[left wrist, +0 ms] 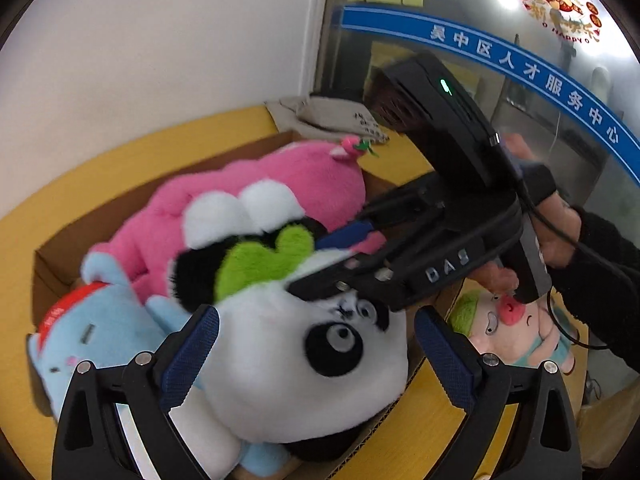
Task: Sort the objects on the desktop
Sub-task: 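Carry the panda over the box, lower it in and open both tools, then move both tools to the pink pig plush on the table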
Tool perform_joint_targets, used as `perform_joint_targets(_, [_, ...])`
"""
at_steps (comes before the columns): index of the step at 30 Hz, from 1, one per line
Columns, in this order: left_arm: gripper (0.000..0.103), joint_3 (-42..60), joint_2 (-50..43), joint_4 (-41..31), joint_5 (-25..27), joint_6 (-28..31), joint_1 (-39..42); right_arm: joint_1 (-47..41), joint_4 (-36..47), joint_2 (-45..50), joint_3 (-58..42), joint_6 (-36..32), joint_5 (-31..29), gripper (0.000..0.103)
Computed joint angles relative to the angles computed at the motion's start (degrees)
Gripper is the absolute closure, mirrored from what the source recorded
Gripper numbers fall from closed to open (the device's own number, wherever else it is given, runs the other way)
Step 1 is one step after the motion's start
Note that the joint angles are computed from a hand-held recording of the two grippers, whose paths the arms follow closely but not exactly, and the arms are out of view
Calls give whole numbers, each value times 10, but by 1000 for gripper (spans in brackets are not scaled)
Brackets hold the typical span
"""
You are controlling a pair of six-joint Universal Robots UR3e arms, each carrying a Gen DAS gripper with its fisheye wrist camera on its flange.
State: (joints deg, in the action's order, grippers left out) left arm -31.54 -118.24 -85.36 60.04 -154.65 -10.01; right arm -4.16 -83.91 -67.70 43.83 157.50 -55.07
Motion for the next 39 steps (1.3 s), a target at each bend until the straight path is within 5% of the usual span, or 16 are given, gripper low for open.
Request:
perform_joint_targets(3, [3, 1, -16, -9, 31, 8, -8, -3, 28, 16, -12, 7, 7, 49])
perform_joint_targets(12, [0, 31, -24, -73, 33, 2, 0, -6, -124, -150, 191, 71, -36, 31])
perform_joint_targets(19, [0, -227, 193, 77, -43, -80, 69, -45, -151, -372, 316, 80, -66, 24])
perform_joint_targets(27, [0, -416, 444, 157, -15, -205, 104, 74, -196, -468, 358, 187, -253, 24])
perform_joint_targets(33, [0, -445, 490, 177, 98, -239, 37, 233, -235, -459, 369, 270, -444, 24])
perform_joint_targets(39, [0, -463, 504, 187, 159, -268, -17, 308, -219, -463, 367, 318, -498, 24])
